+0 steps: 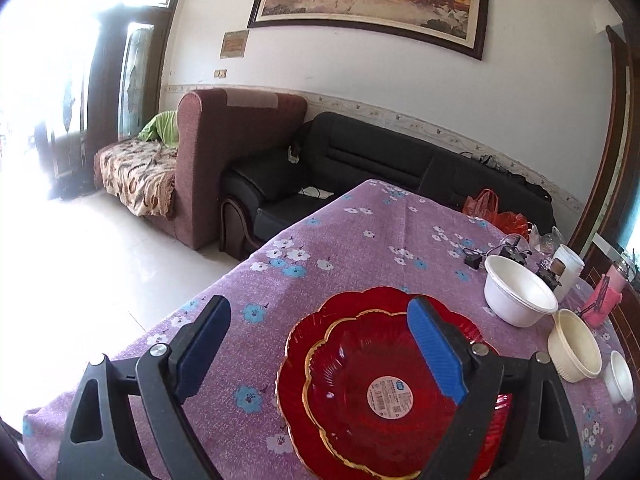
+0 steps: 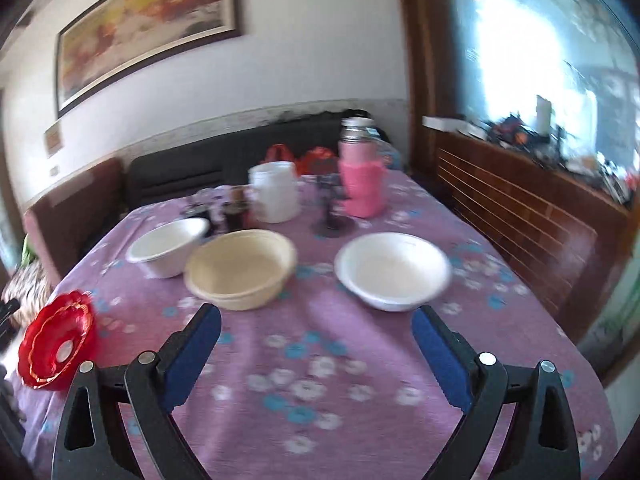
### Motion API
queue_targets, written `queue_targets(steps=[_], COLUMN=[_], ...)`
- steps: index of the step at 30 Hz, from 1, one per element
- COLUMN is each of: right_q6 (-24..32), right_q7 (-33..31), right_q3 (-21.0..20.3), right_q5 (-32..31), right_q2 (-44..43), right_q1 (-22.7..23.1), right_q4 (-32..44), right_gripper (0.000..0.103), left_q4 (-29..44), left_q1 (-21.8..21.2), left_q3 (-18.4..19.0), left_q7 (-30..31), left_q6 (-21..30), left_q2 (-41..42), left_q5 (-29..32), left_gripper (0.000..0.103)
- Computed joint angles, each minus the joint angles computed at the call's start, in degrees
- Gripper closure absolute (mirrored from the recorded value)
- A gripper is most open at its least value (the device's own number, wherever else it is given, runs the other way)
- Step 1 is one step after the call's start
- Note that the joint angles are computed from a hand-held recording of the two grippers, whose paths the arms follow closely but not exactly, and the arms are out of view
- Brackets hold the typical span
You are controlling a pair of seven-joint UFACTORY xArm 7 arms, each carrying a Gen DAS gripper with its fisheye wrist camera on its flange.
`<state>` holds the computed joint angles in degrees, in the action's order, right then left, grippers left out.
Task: Organize plates and bowls
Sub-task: 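Move the right tool to the white shallow plate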
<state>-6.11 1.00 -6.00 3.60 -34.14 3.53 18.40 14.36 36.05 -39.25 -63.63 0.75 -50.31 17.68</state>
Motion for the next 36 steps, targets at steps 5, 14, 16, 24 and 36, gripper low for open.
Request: queue_targets(steps=[5,14,16,24,36], right_q6=[3.51,4.53,5.55,10.22,15.54], right_q7=[-5.07,-13.64,-15.13,-19.92,-53.92], right_q3=[-12.66,-21.96,-24.59,-35.62,-47.96], right_q5=[1.95,8.50,10.29,23.00,65.64], right_q2=[-0.79,2.40,4.32,16.68,33.20], right_q1=[4.78,11.12,13.17,25.37,38.55], right_q4=[1.31,5.35,7.86,20.45,36.21], right_gripper=[0.005,0.005,0.005,0.005,0.009], left_q4=[3.16,15.91,17.91,25.35,49.33], left_q1=[-9.95,-27.23,-27.69,-28.02,-38.28], left_q3=[0.50,3.90,2.53,-1.09,6.39], left_q7=[1.17,7.36,5.81,0.25,1.11], left_q6=[8.43,12.15,12.45,14.31,19.51], left_q2=[-5.72,14.97,17.92,28.01,52.76], left_q5=[1.85,3.83,5.22,11.81,18.08], left_gripper=[0.006,0.000,0.000,0.000,0.000])
